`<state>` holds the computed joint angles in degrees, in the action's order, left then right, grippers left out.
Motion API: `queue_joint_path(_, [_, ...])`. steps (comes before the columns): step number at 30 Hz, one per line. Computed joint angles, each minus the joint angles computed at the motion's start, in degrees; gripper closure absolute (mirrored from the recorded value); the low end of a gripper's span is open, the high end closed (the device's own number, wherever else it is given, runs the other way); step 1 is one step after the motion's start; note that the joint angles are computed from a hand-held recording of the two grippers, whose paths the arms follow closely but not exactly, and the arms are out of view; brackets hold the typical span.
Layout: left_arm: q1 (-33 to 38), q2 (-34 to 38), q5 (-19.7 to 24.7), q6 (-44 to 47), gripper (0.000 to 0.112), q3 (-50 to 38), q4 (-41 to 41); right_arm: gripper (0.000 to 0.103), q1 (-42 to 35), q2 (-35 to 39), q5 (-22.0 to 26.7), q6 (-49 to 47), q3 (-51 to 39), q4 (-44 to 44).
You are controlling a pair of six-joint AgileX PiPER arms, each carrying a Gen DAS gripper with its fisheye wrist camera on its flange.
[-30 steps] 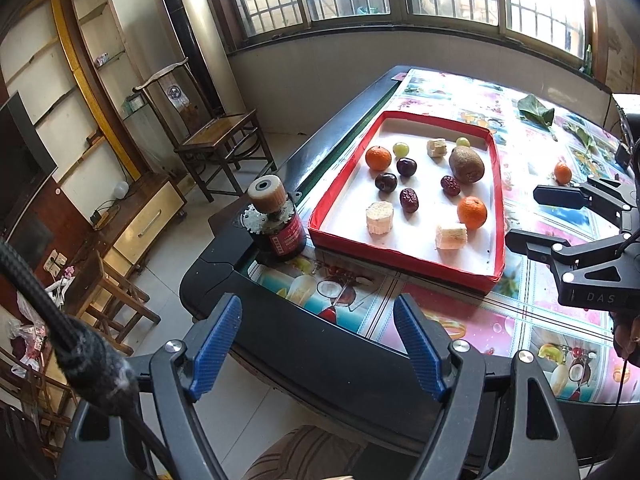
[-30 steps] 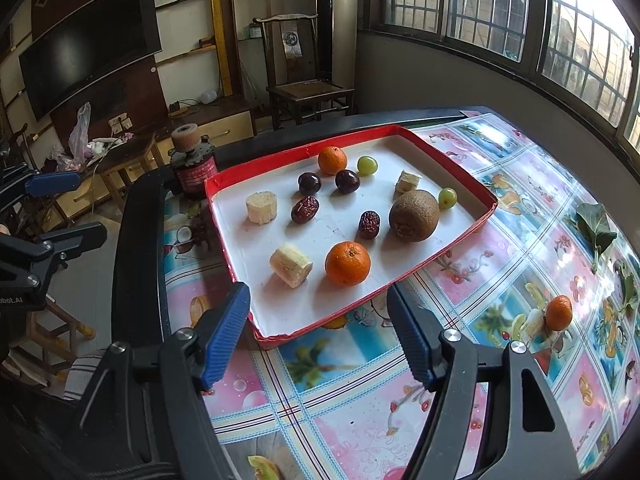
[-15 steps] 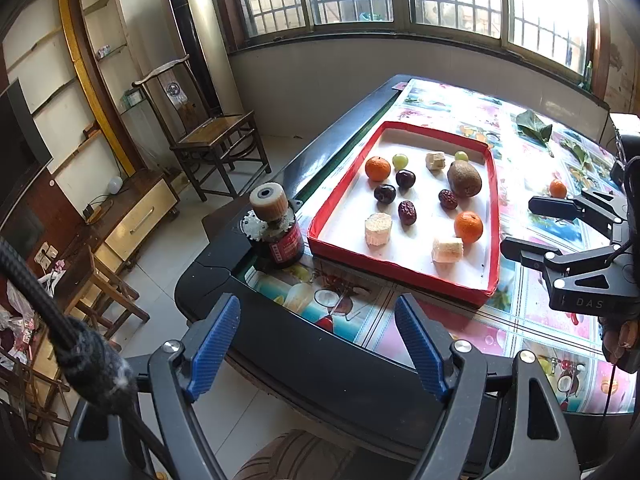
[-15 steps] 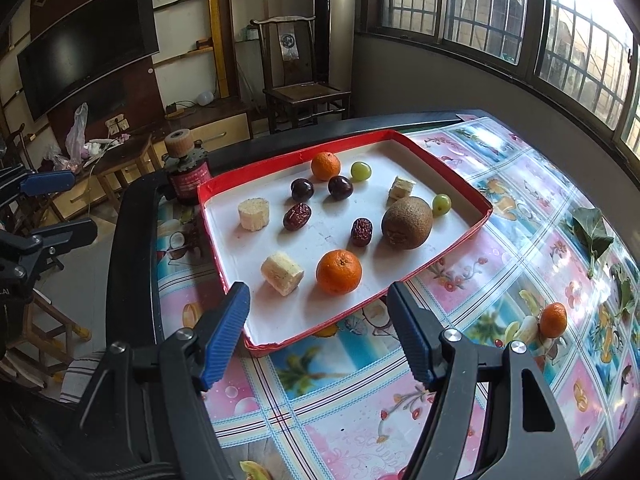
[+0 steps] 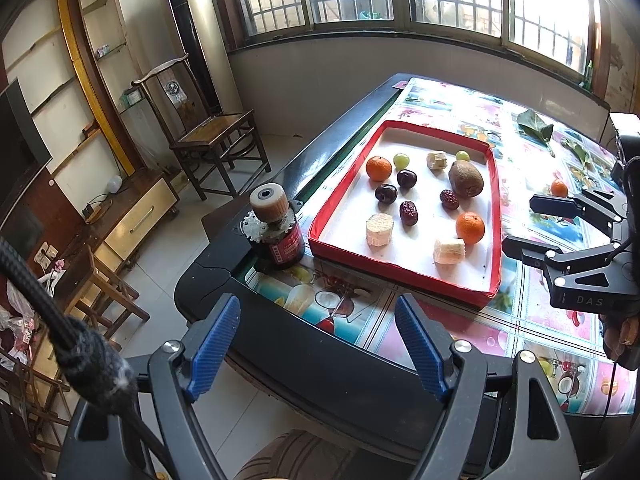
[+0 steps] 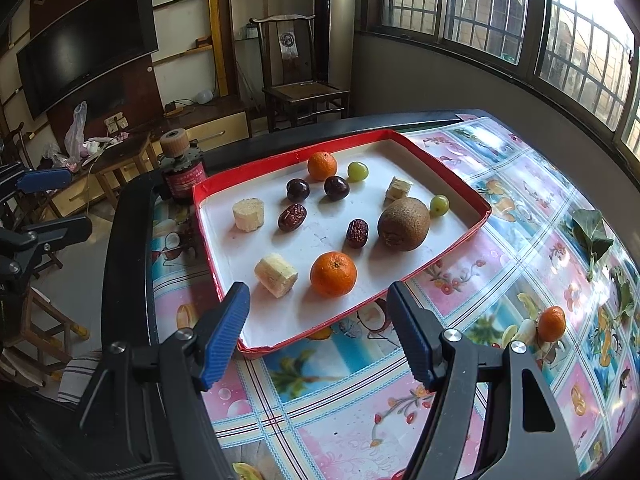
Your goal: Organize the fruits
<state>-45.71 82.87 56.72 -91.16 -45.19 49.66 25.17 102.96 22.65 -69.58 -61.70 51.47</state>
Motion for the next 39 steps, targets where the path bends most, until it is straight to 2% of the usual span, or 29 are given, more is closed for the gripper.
queue_joint_path(24, [1.65, 0.2, -0.43, 1.62, 0.032, -1.23, 0.33, 0.031, 2.37, 1.89, 0.43, 4.48, -3.92, -5.87])
queue_joint_path(34, [5.09, 4.2, -7.06, 6.66, 0.032, -3.49, -2.01, 0.031, 1.76, 1.74, 0.35, 4.36, -3.01, -5.99])
queue_joint_path(39, [5.07, 4.81, -7.07, 7.05, 0.032, -4.05, -2.09, 0.03, 1.32, 1.63, 0.21, 3.83, -2.38, -5.55])
